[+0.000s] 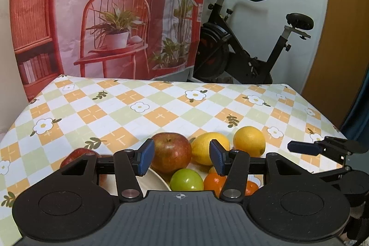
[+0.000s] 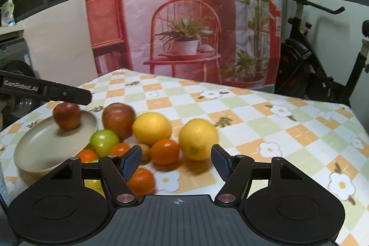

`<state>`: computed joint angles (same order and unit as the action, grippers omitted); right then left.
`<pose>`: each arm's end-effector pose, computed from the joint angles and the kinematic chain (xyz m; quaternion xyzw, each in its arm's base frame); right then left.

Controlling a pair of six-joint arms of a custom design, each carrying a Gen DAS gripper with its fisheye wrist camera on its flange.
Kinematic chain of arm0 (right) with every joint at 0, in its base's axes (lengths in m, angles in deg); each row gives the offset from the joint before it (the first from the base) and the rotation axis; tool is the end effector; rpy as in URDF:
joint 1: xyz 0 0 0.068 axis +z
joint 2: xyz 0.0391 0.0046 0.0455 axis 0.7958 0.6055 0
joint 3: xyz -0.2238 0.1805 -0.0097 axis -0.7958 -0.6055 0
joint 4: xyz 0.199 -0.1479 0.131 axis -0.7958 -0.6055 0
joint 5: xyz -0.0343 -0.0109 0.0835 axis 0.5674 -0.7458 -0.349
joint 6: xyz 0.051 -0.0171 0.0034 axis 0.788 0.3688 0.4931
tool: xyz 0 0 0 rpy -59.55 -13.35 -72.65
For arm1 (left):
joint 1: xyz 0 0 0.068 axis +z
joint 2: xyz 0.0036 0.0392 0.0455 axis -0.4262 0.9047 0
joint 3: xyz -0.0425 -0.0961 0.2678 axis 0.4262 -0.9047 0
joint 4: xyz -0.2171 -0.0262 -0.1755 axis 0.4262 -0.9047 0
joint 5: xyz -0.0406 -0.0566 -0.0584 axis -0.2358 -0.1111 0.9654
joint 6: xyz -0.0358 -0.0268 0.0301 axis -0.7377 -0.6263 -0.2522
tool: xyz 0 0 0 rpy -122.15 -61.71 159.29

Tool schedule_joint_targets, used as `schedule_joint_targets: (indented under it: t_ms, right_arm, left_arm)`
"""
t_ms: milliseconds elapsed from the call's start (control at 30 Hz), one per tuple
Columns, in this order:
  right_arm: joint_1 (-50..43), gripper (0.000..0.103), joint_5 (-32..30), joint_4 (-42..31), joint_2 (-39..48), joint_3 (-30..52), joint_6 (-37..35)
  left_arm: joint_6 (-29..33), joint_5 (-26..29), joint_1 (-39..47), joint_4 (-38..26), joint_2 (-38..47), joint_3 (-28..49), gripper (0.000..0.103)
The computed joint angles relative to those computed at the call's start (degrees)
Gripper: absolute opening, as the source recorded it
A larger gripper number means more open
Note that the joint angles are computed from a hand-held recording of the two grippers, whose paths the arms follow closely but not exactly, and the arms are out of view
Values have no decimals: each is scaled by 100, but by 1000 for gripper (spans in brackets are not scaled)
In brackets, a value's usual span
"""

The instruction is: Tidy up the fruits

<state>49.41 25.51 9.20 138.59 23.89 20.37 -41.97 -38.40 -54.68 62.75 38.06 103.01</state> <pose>0.3272 0.0003 -0.0267 -0.2411 0.8298 0.1632 0.4760 0.2496 -0.1245 0.0466 -0.0296 0.8807 -0.0199 0.4723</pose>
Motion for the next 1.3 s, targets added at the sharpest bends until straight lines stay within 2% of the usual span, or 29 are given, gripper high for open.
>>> schedule_joint_targets:
  t_ms: [200,400,633,767,967,1100,1300]
  right_arm:
    - [-98,63,63,-238,66,310,-48]
    - [-168,62,-63,-324,119,318,-75]
    - [-217,61,-213,225,284,-103,-12]
    - [-260,57,-316,402,356,-318,-132]
    - [-411,47,-644,556,454,-623,-433]
    - [-427,41,-741,424,536,-683,-675]
    - [-335,36,-694,209,546,-639,-768]
  left_arm:
    - [224,-204,-32,-198,-13,173,55]
    - [-23,-86,0,-232,-54,47,55]
    - [-353,-333,-342,16,65,-155,55]
    - [-655,-450,-529,188,192,-309,55]
    - [-708,-570,-786,418,291,-492,51]
    - [-683,-454,-877,497,505,-482,46]
    - [-710,-368,-867,593,642,-480,45]
